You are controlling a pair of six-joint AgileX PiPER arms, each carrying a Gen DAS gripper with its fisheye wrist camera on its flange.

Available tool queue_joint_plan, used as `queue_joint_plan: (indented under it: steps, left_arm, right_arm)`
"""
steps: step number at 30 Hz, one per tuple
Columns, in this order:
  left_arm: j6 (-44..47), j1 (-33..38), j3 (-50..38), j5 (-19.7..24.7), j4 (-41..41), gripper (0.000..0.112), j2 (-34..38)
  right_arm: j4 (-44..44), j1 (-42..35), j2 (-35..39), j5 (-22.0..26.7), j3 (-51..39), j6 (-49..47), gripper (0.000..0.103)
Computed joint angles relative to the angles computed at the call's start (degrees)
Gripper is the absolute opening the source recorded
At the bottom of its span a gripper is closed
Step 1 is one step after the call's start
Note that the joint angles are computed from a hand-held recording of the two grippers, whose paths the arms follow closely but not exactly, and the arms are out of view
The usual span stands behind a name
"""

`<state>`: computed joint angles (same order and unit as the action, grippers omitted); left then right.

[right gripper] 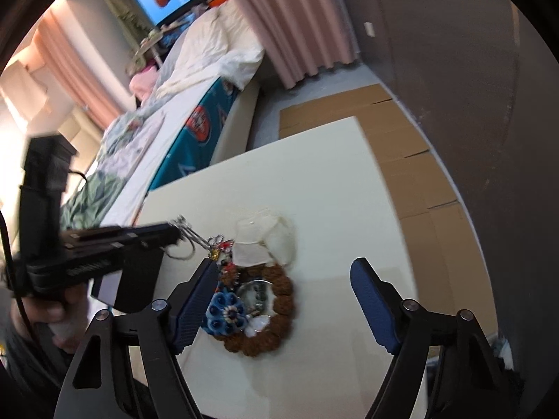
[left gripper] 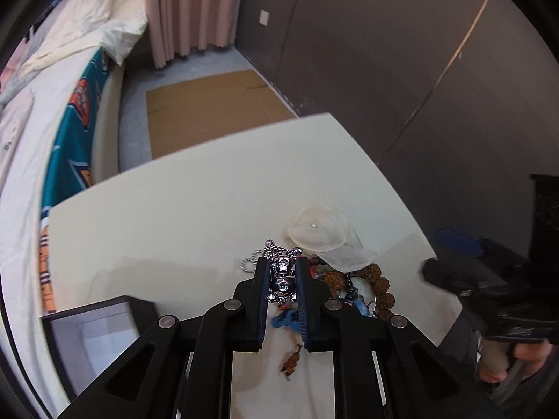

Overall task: Organize jewelry
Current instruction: 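Grasp the silver chain with the left gripper while the right gripper grasps the white lace cloth, then lower the silver chain into the black box with the left gripper while the right carries the cloth over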

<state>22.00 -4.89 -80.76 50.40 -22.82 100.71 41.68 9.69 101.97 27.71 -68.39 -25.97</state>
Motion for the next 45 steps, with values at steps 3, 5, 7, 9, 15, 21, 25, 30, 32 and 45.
queue_joint_plan:
  steps: [3,5,7,9,15,21,25,30,32,45]
  left_arm:
    - [0.18,1.60,0.15,0.60,-0.37,0.015,-1.80]
    - [0.52,2.69,0.02,1.28,-0.51,0.015,-2.99]
    - [1.17,3.85,0.06,1.85,-0.84,0.015,-4.49]
    - [1.64,4.80,0.04,2.28,-1.11,0.014,-5.79]
    - [3.20,7.34,-0.66,3.46,-2.61,0.014,-9.59]
    - [4.40,9.89,-2.27,4.85,-4.51,0.014,-13.02]
    - [5.05,11.14,-4.69,6.35,-5.30,0.014,-15.16]
    - [4.82,11.94,-10.24,8.80,-4.79,0.014,-16.52]
    - [4.92,12.84,-13.06,9.84,-5.11,0.014,-16.88]
    - [3.99,18.68,-33.69,17.60,-5.81,0.014,-14.74]
  right_arm:
    - [-3.38,1.99,3.20,1.17,-3.57,2.36,0.078]
    - [-5.81,2.97,5.35,2.01,-5.92,4.39,0.078]
    - [-7.07,3.63,7.52,3.29,-8.32,5.97,0.078]
    - [-8.23,4.38,9.55,4.26,-10.72,6.99,0.069]
    - [-6.81,4.21,12.52,9.03,-14.97,7.43,0.002]
    - [-5.69,4.44,7.74,7.12,-12.32,7.49,0.002]
    - [-5.35,4.45,4.17,6.88,-11.51,7.50,0.002]
    - [-6.99,5.51,-0.40,6.65,-11.41,9.86,0.002]
    - [-7.71,6.10,-1.49,6.73,-11.80,10.66,0.002]
    - [-10.31,10.42,-4.63,6.49,-13.27,13.31,0.002]
